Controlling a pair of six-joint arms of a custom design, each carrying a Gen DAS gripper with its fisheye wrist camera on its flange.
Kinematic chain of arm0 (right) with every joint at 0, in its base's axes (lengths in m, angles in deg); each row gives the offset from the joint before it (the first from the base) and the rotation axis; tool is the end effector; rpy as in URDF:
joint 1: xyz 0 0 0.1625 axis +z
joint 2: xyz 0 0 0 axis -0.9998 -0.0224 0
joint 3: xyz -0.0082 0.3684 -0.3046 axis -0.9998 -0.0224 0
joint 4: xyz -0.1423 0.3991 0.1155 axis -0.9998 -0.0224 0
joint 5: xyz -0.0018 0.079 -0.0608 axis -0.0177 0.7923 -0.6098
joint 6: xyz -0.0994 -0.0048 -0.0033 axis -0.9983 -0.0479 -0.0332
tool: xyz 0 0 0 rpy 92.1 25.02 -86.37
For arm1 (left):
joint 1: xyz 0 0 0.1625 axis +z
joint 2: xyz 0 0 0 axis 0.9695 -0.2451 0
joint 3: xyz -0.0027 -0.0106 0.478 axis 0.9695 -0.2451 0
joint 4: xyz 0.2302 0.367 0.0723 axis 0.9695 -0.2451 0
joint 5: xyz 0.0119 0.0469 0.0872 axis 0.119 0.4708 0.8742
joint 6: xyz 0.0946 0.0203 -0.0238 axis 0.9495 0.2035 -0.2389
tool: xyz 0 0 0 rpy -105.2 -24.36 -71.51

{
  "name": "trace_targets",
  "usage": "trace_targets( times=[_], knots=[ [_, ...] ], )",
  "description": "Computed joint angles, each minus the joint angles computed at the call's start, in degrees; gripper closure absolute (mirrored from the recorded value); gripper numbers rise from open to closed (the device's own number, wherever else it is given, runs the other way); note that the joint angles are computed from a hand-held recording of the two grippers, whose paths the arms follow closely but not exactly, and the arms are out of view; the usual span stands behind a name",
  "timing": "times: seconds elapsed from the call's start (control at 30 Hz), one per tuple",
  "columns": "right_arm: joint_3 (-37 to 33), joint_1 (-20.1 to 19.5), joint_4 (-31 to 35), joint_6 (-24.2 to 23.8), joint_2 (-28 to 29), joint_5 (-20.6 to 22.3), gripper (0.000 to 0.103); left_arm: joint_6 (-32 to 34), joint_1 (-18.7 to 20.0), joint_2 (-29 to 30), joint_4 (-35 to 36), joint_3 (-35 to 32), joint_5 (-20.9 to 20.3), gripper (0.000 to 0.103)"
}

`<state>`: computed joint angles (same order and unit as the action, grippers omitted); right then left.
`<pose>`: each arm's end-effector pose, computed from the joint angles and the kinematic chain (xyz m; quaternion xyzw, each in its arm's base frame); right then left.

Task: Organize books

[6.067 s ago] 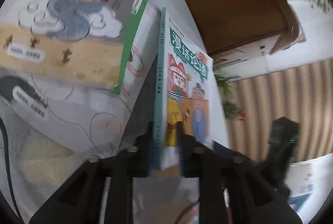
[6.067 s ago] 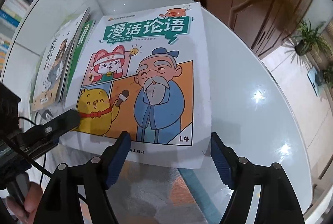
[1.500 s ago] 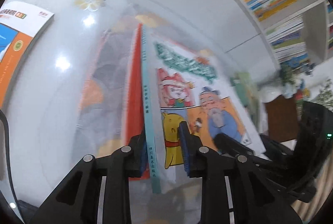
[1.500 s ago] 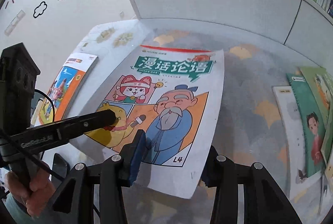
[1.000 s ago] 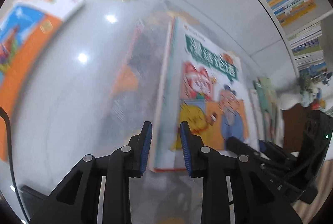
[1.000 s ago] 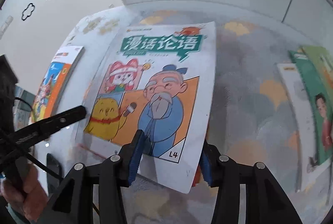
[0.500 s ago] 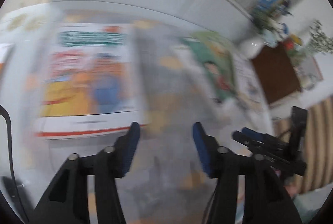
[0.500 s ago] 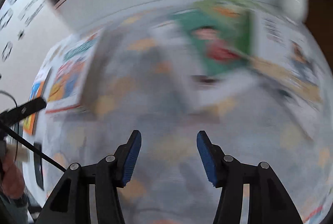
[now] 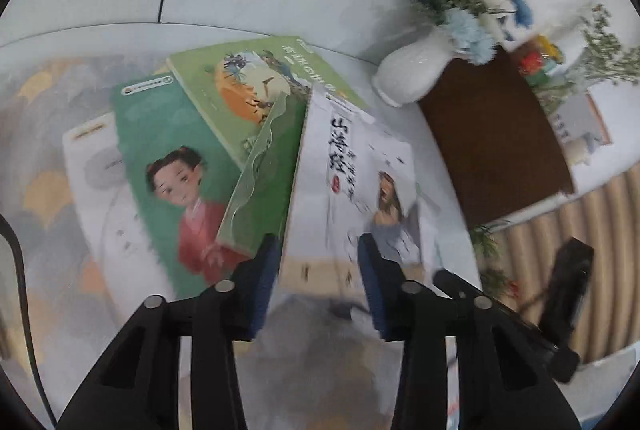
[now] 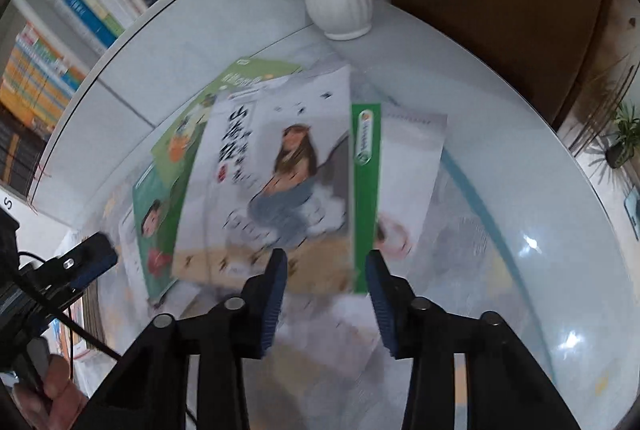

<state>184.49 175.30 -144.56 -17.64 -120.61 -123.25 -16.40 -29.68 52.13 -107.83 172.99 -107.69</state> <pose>0.0463 -0.4870 0.3335 -0.2130 -0.8668 0.3648 0.2650 -0.3926 -0.6301 0.0097 0.2403 0.9651 -0.0642 0.0814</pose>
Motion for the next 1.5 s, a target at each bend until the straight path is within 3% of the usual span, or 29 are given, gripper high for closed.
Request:
trace_targets(
  times=[0.1, 0.13, 0.23, 0.33, 0.37, 0.43, 0.53, 0.67, 0.8, 0.87, 0.97, 1.03, 1.13, 1.23, 1.3, 1.4, 1.5],
  knots=[
    [-0.85, -2.39, 1.56, -1.71, -0.54, 2.04, 0.065, -1.33, -0.51, 2.56, 0.85, -2.00, 4.69, 0.071],
    [-1.58, -2.76, 2.15, -2.44, -0.12, 2.23, 0.065, -1.64, -0.27, 3.48, 2.32, -3.18, 4.51, 0.071],
    [-3.21, -4.64, 3.90, -4.33, 0.36, 4.50, 0.065, -3.96, 0.91, 5.40, 6.72, -5.87, 1.94, 0.072],
    [-5.45, -6.70, 9.65, -5.11, 0.50, 8.67, 0.064, -5.21, 1.50, 5.32, 5.19, -5.43, -0.89, 0.070],
    [-5.46, -6.78, 9.77, -6.00, 0.49, 8.90, 0.062, -5.79, 1.65, 5.05, 5.05, -5.07, -1.83, 0.070],
    [-6.07, -5.17, 9.62, -8.79, 1.79, 4.59, 0.061, -6.34, 1.95, 4.09, 4.90, -3.81, -3.94, 0.070],
    [-6.16, -4.02, 10.83, -12.06, 2.35, 2.97, 0.059, -5.99, 1.54, 0.80, 3.90, 0.86, -4.17, 0.070],
    [-3.73, -0.05, 12.71, -16.14, 2.39, 1.59, 0.058, -9.32, 1.28, -7.51, -1.10, 13.23, -4.67, 0.070],
    [0.87, 3.62, 13.11, -16.00, 1.93, 5.77, 0.055, -17.02, 1.84, -16.20, -4.28, 25.11, -4.72, 0.070],
    [2.90, 5.98, 9.84, -17.79, 3.35, 6.67, 0.055, -20.40, 1.95, -19.67, -6.30, 29.93, -4.38, 0.070],
    [5.16, 9.30, 6.26, -20.32, 6.38, 4.63, 0.055, -25.08, 2.64, -23.80, -9.53, 35.40, -3.63, 0.070],
    [5.00, 9.51, 10.19, -19.15, 6.98, 4.88, 0.056, -26.72, 2.90, -25.14, -11.14, 37.49, -2.47, 0.070],
    [5.61, 7.37, 15.92, -17.04, 4.42, 9.35, 0.057, -27.78, 2.68, -27.10, -12.67, 40.36, -1.76, 0.070],
    [7.80, 7.28, 15.65, -13.70, 2.82, 5.89, 0.057, -29.27, 1.33, -27.53, -13.14, 42.69, -0.55, 0.070],
    [8.48, 4.99, 17.52, -11.91, 2.00, 9.40, 0.056, -29.93, 0.84, -27.04, -16.48, 43.94, -0.57, 0.070],
    [9.77, 1.88, 20.14, -9.26, -0.44, 19.89, 0.053, -32.95, 3.48, -25.60, -25.09, 45.48, -5.63, 0.065],
    [10.29, 0.63, 20.27, -7.45, -1.01, 22.32, 0.054, -35.71, 7.43, -22.45, -39.47, 47.17, -16.36, 0.065]
  ],
)
